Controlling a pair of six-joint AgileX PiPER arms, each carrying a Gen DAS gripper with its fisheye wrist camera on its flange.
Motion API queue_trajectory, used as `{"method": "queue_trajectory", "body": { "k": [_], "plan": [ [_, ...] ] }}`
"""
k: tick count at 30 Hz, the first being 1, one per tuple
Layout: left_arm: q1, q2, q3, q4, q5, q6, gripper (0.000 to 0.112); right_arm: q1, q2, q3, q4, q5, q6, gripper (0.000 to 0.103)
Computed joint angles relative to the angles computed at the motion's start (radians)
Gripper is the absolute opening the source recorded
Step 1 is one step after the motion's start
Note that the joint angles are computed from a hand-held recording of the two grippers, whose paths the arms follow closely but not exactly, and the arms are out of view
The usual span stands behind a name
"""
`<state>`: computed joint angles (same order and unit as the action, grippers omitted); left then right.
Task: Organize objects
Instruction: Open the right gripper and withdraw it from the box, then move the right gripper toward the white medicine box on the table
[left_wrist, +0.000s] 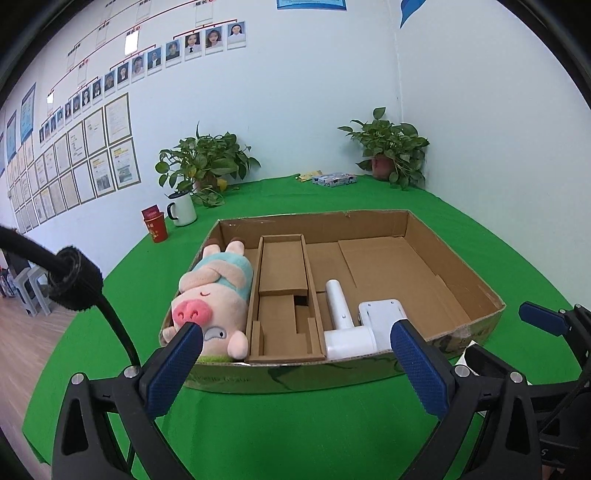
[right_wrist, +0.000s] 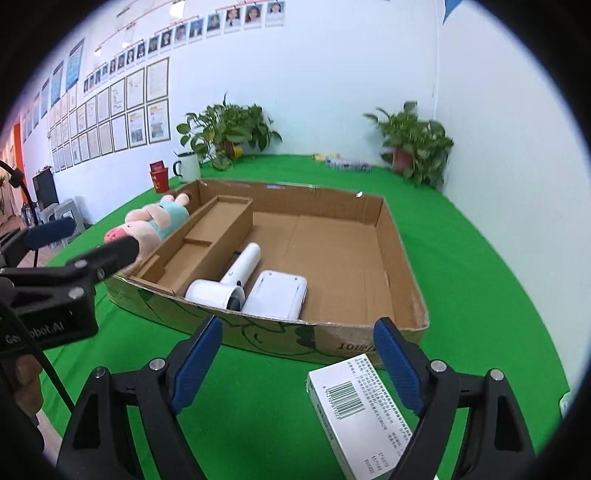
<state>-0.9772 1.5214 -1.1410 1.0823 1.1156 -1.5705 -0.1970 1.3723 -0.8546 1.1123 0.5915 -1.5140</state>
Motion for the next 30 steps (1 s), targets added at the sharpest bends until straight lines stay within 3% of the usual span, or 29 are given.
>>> {"method": "queue_trajectory", "body": {
  "k": [5, 12, 15, 21, 30],
  "plan": [
    [-0.015, 0.007, -0.016, -0.019, 0.028, 0.011, 0.102, -0.014, 0.051, -0.079, -0.058, 0.077, 0.096, 0.084],
    [0.063, 0.003, 0.002, -0.007, -0.069, 0.012, 0.102, 0.010, 0.114, -0.159, -0.136, 0.113, 0.170, 0.084],
    [0.085, 0.018, -0.004, -0.018, -0.071, 0.034, 0.102, 0.034, 0.200, -0.269, -0.229, 0.154, 0.285, 0.084],
    [0.160, 0.029, 0.024, -0.051, -0.146, 0.049, 0.102, 0.107, 0.533, -0.705, -0.468, 0.434, 0.662, 0.084],
    [0.249, 0.060, 0.035, -0.065, -0.251, 0.076, 0.102, 0.205, 0.742, -0.918, -0.624, 0.480, 0.864, 0.077]
  ]
}}
